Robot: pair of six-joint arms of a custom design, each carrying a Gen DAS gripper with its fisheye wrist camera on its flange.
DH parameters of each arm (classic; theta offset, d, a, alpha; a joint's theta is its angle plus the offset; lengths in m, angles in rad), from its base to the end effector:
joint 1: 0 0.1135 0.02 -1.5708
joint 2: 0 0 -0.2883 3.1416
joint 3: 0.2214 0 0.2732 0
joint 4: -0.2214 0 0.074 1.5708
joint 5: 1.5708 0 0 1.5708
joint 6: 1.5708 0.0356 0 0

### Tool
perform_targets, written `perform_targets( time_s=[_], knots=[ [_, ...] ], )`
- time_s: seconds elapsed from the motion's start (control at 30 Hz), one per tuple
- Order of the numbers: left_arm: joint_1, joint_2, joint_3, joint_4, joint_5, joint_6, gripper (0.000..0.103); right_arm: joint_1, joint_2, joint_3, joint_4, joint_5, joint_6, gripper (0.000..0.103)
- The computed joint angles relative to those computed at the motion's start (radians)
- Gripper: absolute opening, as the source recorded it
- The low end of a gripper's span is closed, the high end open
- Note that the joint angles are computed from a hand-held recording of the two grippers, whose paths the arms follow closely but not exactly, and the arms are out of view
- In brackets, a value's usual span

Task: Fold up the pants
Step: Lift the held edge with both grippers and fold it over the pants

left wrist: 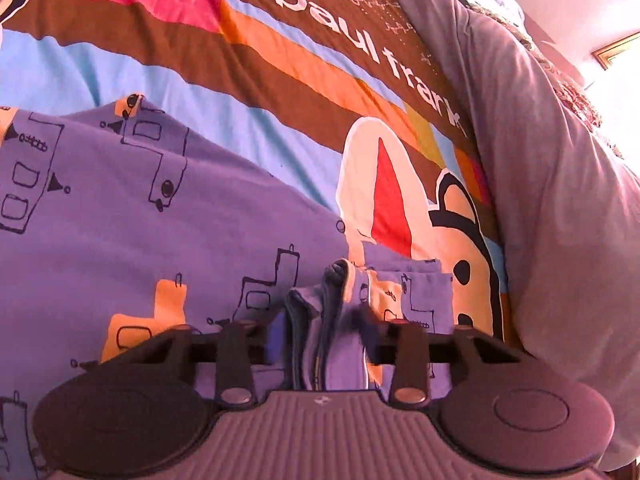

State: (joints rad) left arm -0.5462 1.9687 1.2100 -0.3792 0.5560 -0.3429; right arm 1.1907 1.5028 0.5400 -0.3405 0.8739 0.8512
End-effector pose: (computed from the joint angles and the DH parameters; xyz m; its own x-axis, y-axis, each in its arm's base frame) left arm 0.3407 -0.2291 0.1448 -0.9425 0.2387 -0.2340 0.3329 0.7338 -0.5923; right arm 0.1098 0.2011 0.1232 -0.6275 -0.2696 -0.7304 -0.0742 0.9546 -0.2886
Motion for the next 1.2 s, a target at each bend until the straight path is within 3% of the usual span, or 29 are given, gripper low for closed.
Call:
perform_targets(
  time_s=[0.1,0.23,0.37,0.6,0.9,1.07,1.2],
  knots=[
    [0.010,-0.003,-0.019,0.024,0.018,-0.004,0.018,-0.011,0.002,-0.008,0.021,-0.007,-0.013,0.028],
    [0.017,-0.014,-0.041,0.065,0.037,-0.011,0.013,-0.018,0.010,-0.005,0.020,-0.016,-0.014,0.024],
    [-0.001,-0.031,-0.026,0.044,-0.009,0.042,0.011,-0.026,0.011,-0.006,0.025,-0.020,-0.025,0.016],
    [-0.044,-0.112,-0.025,0.016,-0.111,0.202,0.011,0.016,0.074,0.055,-0.094,0.068,0.078,0.015],
    [0.028,-0.192,-0.029,-0.028,-0.082,0.309,0.010,0.012,0.060,0.135,-0.135,0.091,0.138,0.015],
    [0.117,-0.203,-0.029,-0.060,-0.075,0.378,0.010,-0.011,0.076,0.180,-0.054,0.055,0.073,0.015],
    [0.219,-0.180,-0.025,-0.097,-0.041,0.435,0.010,-0.048,0.130,0.225,0.086,-0.017,-0.047,0.015]
  ],
)
